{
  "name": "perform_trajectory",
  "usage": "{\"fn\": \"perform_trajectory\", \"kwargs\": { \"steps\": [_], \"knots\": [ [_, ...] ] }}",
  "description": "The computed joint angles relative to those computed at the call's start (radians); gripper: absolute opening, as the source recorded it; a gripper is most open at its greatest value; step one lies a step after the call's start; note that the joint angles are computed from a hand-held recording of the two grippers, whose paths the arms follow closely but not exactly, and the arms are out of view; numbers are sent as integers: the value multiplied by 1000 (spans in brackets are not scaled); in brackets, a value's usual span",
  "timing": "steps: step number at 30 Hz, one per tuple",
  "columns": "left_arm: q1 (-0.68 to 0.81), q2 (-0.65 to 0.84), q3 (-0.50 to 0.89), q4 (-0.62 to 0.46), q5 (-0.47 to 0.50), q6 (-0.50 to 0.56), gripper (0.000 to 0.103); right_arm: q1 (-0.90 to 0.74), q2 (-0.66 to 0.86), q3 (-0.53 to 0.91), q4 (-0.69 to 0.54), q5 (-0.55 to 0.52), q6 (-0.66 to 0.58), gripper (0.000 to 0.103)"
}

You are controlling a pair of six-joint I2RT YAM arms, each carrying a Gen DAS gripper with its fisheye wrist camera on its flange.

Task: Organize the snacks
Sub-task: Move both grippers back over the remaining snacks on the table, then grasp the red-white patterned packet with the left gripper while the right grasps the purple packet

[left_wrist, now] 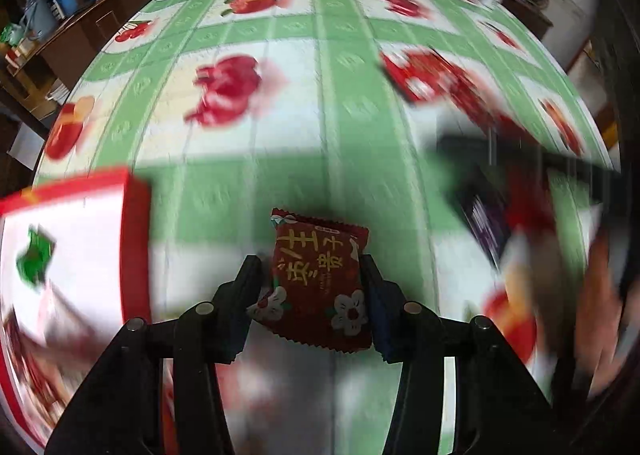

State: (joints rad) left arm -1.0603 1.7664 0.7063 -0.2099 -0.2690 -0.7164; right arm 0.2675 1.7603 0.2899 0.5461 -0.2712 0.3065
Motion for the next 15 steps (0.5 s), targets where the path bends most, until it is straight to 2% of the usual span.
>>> {"fn": "perform_trajectory", "kwargs": {
  "steps": [2, 3, 4, 6, 9, 11, 14, 15],
  "knots": [
    [-67, -44, -54, 20, -10, -42, 47, -55, -90, -68, 76, 18, -8, 14],
    [-80, -64, -78, 35, -3, -56, 47, -106, -105, -80, 114, 2, 0, 22],
    [-93, -101, -117, 62, 18, -79, 48, -143, -89, -79, 150, -8, 24, 38],
    [-114, -171, -170, 81, 19, -117, 48, -194, -15, -35, 183, -3, 83, 54],
    [-188, -320, -217, 26, -90, -176, 49, -206, 96, 67, 177, -1, 165, 54],
    [-228, -388, -230, -29, -150, -218, 55, -195, 139, 116, 178, 18, 190, 53],
    [-235, -461, -245, -105, -199, -248, 59, -134, 215, 238, 81, 125, 196, 52],
    [-235, -476, -254, -116, -200, -256, 59, -119, 226, 244, 95, 150, 183, 49]
  ]
}}
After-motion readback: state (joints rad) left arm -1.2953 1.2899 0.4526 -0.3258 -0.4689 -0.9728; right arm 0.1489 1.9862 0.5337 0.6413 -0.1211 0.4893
